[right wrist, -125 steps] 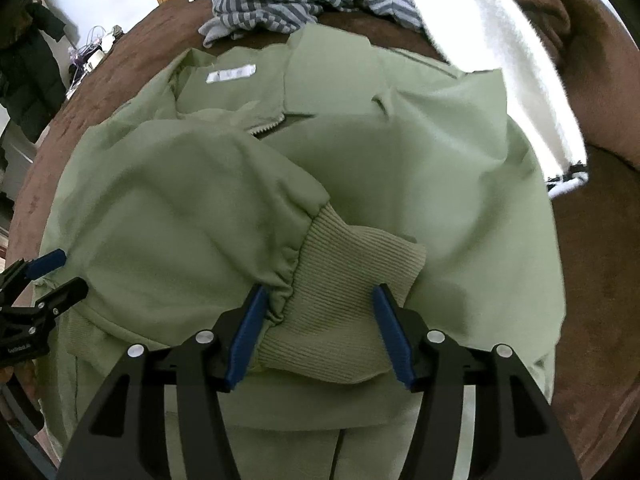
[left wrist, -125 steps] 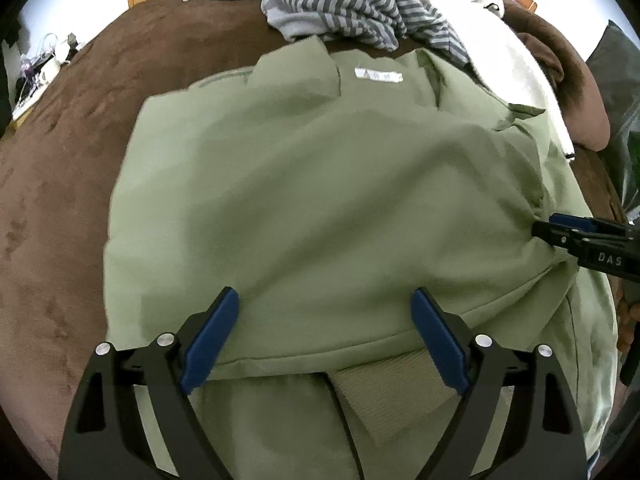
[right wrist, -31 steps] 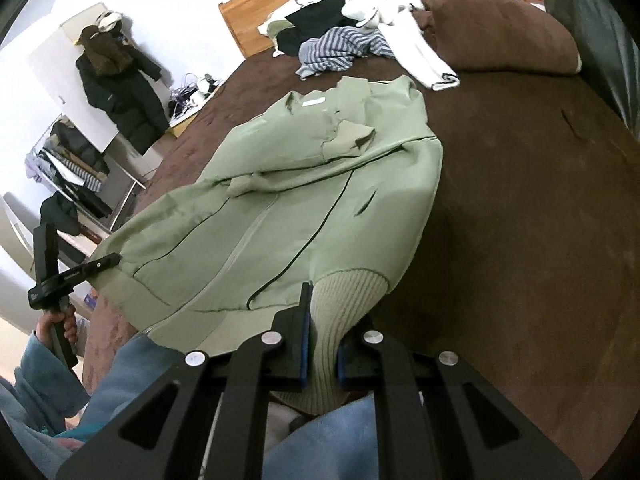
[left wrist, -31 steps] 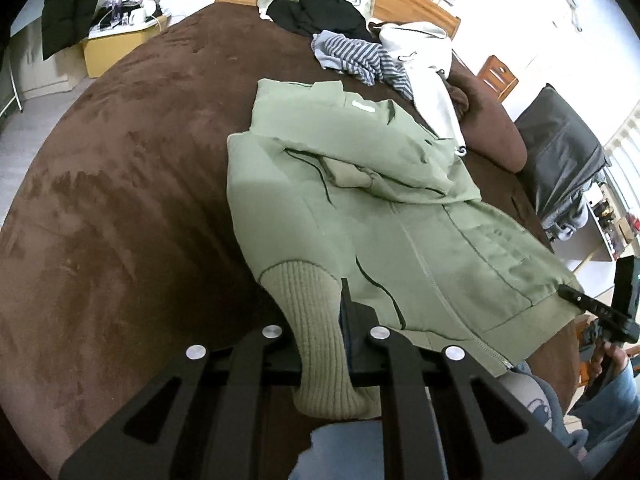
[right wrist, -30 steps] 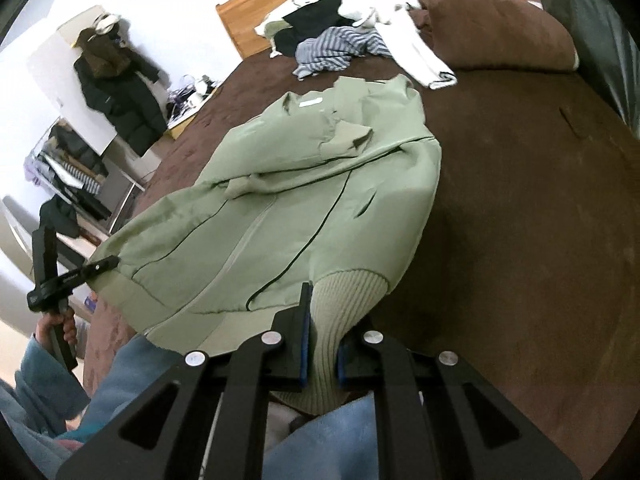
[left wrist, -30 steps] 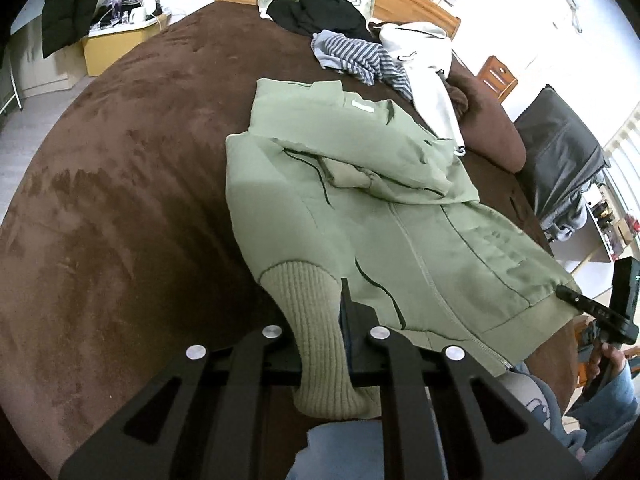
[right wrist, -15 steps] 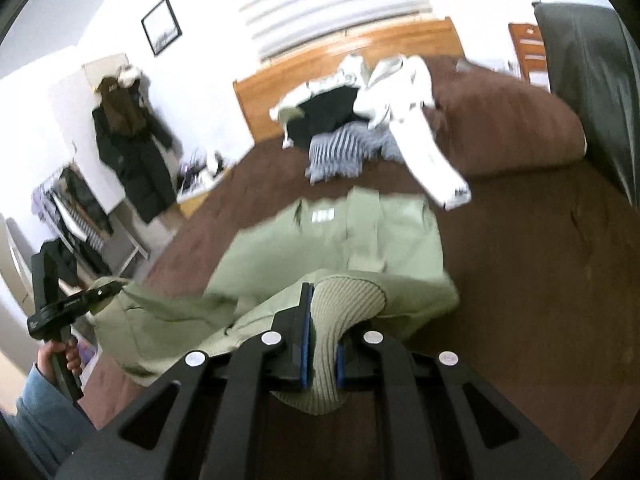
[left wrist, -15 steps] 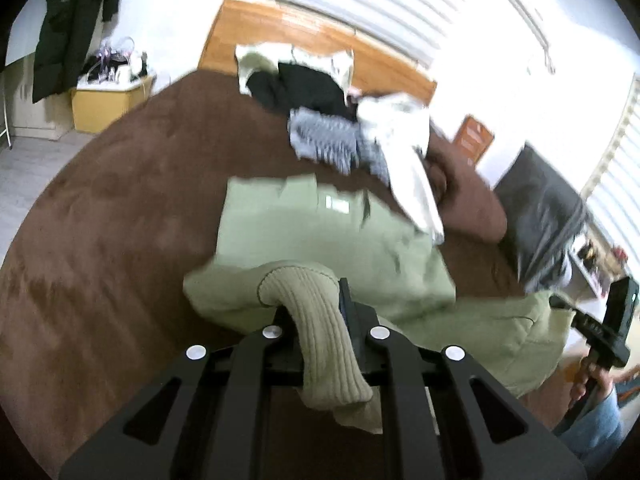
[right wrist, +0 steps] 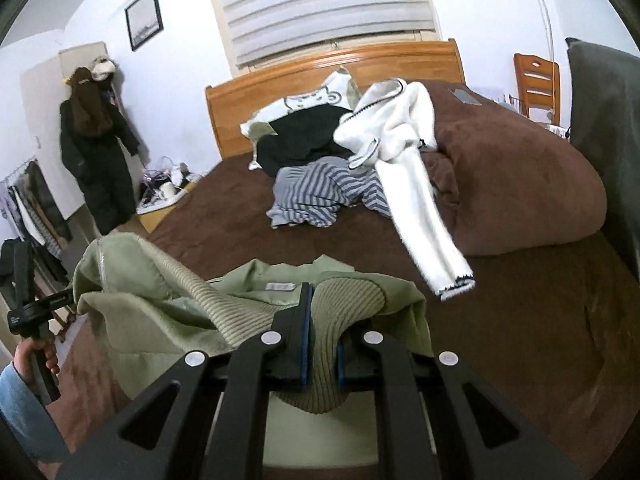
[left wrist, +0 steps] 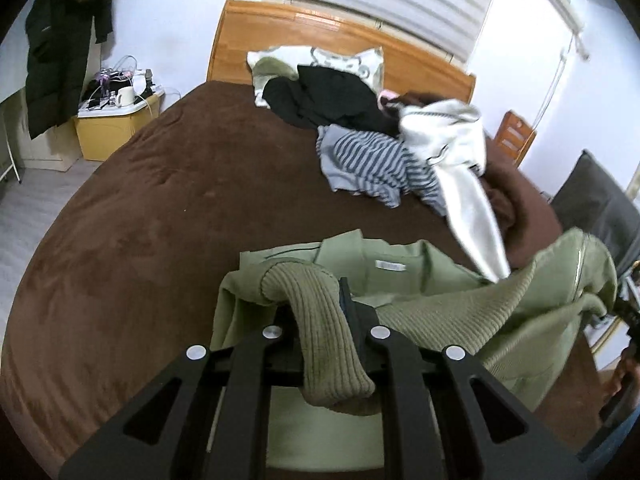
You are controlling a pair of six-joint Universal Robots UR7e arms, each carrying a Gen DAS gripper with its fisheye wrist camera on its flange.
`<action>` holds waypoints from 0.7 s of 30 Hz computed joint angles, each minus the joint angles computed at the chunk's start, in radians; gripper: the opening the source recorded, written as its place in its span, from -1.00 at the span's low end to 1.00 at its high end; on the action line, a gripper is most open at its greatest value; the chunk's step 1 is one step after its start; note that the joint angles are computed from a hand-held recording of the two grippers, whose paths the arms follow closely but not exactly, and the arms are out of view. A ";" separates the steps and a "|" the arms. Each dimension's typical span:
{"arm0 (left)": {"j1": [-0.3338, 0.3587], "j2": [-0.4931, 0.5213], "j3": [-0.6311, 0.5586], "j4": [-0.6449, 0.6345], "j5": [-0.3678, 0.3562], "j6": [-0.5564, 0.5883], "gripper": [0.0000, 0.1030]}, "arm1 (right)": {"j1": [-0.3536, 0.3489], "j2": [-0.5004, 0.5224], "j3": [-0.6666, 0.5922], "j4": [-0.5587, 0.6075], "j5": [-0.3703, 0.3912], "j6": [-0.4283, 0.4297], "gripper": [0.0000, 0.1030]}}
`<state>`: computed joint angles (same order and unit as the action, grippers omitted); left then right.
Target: Fold large clothes
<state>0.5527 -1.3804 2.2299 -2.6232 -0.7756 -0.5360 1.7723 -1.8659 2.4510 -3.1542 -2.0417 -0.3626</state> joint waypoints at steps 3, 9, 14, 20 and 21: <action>0.042 0.091 -0.051 -0.031 0.023 0.070 -0.72 | -0.056 0.090 -0.034 -0.052 0.008 -0.032 -0.81; 0.151 0.252 -0.163 -0.083 0.020 0.189 -0.71 | -0.191 0.262 -0.117 -0.114 0.034 -0.053 -0.80; 0.243 0.359 -0.252 -0.066 -0.012 0.244 -0.69 | -0.286 0.392 -0.201 -0.073 0.052 -0.064 -0.79; 0.304 0.423 -0.289 -0.074 -0.034 0.265 -0.64 | -0.337 0.484 -0.262 -0.041 0.046 -0.084 -0.77; 0.309 0.428 -0.289 -0.084 -0.037 0.269 -0.64 | -0.337 0.492 -0.266 -0.041 0.040 -0.091 -0.77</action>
